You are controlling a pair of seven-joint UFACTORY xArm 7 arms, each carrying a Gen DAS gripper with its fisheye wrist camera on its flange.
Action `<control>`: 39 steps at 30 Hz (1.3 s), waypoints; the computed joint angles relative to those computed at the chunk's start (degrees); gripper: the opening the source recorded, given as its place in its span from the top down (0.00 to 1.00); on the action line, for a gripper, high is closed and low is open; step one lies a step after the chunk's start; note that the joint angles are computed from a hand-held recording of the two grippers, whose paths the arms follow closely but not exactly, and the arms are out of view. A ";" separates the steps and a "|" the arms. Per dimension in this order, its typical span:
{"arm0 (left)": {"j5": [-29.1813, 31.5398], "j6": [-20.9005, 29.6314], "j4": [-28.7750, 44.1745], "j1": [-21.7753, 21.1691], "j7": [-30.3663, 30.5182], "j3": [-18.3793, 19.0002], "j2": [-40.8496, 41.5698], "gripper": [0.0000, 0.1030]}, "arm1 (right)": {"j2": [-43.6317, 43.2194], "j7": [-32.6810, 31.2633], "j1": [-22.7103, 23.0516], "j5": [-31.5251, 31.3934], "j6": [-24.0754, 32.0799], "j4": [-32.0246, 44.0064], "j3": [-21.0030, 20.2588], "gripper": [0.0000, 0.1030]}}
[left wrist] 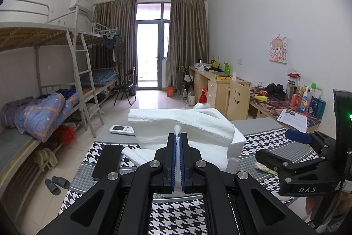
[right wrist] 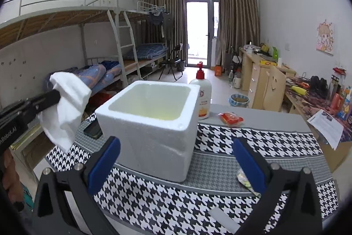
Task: Organize soft objects
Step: 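Withdraw the right tool while the left tool holds the white cloth above the box, then lower the white cloth into the foam box and open the left tool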
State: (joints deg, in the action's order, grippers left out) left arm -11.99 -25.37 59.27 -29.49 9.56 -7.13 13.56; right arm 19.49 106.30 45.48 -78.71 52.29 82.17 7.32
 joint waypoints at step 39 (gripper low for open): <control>11.00 17.96 30.59 -4.21 -9.22 4.49 18.47 0.97 | -14.47 20.49 -4.37 -5.85 11.65 -22.36 9.79 0.00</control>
